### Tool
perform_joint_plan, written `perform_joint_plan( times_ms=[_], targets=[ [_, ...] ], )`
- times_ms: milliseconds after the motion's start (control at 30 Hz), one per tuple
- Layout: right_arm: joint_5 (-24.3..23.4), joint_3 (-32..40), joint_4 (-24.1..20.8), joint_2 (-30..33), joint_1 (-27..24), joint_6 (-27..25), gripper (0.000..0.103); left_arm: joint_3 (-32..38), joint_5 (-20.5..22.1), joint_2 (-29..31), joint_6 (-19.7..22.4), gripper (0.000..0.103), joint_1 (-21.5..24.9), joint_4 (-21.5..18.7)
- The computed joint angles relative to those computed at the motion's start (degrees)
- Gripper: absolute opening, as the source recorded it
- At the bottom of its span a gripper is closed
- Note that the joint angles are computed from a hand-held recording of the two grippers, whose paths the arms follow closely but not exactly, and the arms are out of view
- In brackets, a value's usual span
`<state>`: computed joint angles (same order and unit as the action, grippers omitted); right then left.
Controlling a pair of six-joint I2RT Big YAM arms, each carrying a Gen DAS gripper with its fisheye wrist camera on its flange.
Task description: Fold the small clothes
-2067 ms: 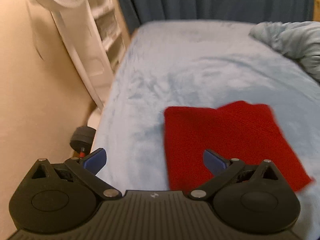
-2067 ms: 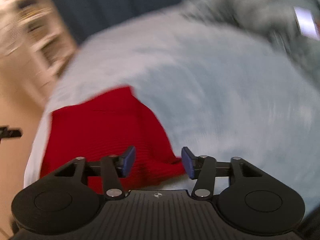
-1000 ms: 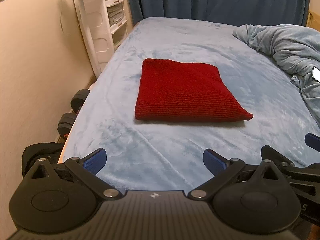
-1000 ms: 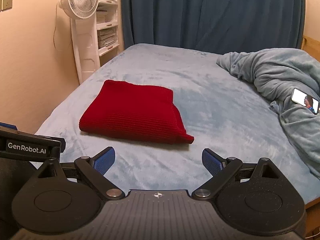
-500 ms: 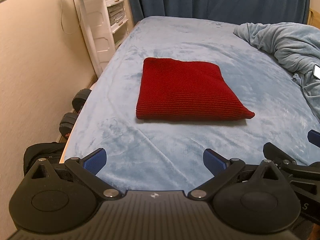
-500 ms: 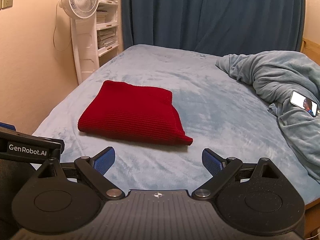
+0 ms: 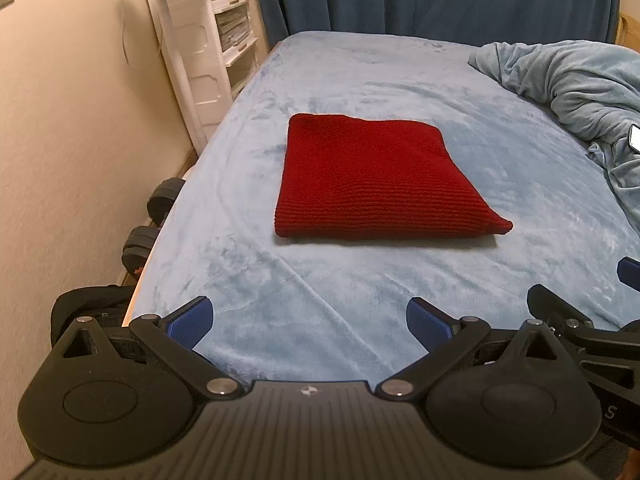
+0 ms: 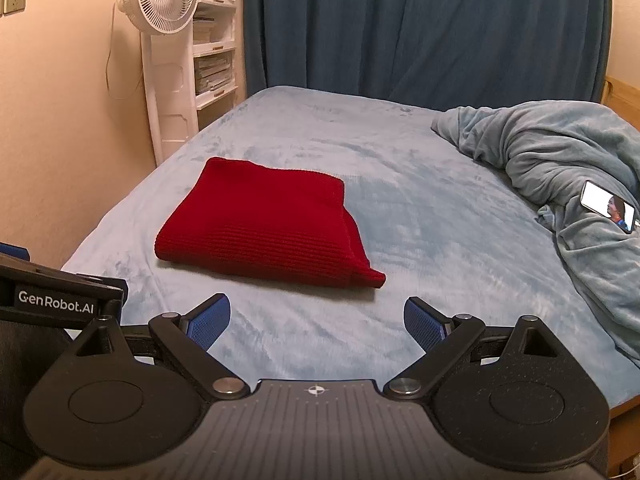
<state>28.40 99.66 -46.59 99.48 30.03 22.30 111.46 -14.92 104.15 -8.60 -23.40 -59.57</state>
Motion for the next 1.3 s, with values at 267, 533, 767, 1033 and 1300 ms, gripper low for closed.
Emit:
perform_joint_plan(
  times_ms=[267, 533, 767, 1033, 1300],
  targets=[
    [-0.55, -0.27, 0.02, -0.11, -0.04, -0.33, 0.094, -0.41, -0.34, -0.3, 0.22, 0.103, 0.02, 0.06],
    [-0.52, -0.34, 0.01, -0.15, -0.03, -0.32, 0.094, -0.27, -0.41, -0.22, 0.1, 0.103, -0.01, -0.02],
    [-0.52, -0.36, -0.05, -0.22, -0.04, -0.29, 0.095, -0.36, -0.52, -0.41, 0.45, 0.103, 0.19, 0.18],
    [-0.25, -0.31, -0.37, -0.2, 0.02, -0.49, 0.096, -0.28, -0.47, -0.42, 0.61, 0.103, 0.38, 0.06],
    [-0.1, -0.65, 0.06, -0.44, 0.06, -0.94, 0.097, 0.29, -0.96, -0.29, 0.49, 0.103, 0.3, -0.32]
  ],
)
